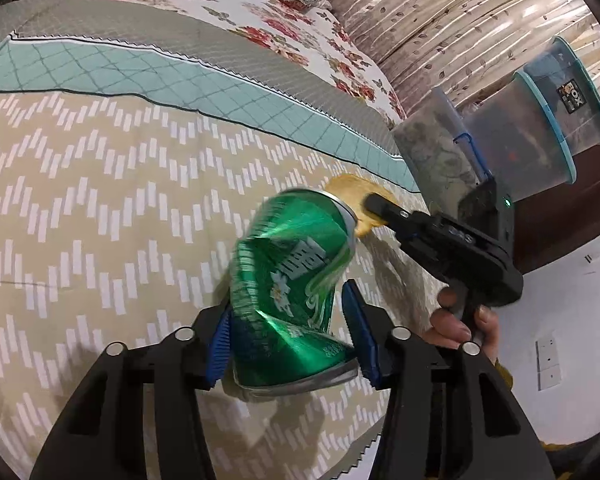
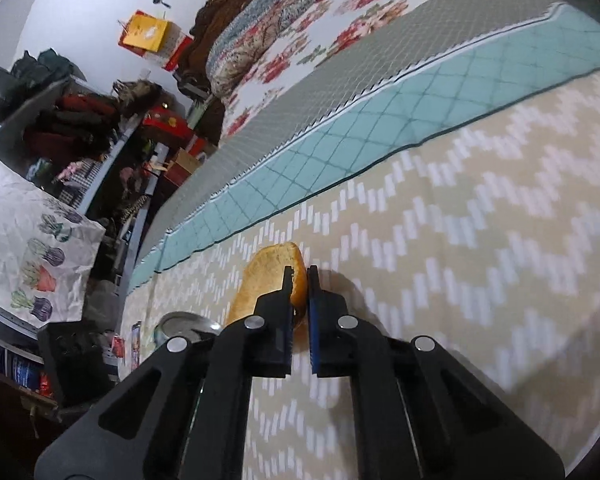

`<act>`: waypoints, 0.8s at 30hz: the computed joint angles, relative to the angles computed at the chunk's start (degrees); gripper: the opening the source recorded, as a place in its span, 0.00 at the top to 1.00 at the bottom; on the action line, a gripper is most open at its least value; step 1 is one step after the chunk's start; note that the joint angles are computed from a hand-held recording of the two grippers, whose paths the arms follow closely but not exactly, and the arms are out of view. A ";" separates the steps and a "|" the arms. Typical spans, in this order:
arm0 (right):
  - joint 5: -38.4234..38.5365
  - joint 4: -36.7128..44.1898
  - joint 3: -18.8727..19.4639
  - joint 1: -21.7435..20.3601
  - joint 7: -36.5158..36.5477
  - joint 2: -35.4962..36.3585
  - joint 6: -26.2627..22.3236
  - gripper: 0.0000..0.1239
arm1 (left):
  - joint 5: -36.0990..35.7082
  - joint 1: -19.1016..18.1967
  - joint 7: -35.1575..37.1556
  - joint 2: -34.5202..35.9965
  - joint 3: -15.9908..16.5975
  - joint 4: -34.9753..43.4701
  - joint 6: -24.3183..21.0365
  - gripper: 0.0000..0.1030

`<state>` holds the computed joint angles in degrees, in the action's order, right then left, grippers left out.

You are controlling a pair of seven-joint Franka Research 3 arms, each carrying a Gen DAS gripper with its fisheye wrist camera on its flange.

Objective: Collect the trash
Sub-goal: 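Carry can and bread slice to the beige bin and open both tools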

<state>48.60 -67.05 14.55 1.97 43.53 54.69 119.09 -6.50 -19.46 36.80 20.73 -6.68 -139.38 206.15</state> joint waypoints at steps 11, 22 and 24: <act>4.67 -4.53 -1.15 -6.67 -3.10 -2.83 -0.01 0.93 | 6.16 2.25 -2.58 1.40 -1.80 5.44 -3.97 0.67; 7.52 -0.09 -1.44 -11.22 -1.74 -0.12 0.93 0.93 | 10.16 0.31 -0.35 5.03 -0.45 17.74 -13.49 0.68; 7.41 1.07 -1.57 -11.89 -1.10 0.67 1.09 0.93 | 12.87 3.15 -0.27 7.87 -3.53 22.92 -17.01 0.68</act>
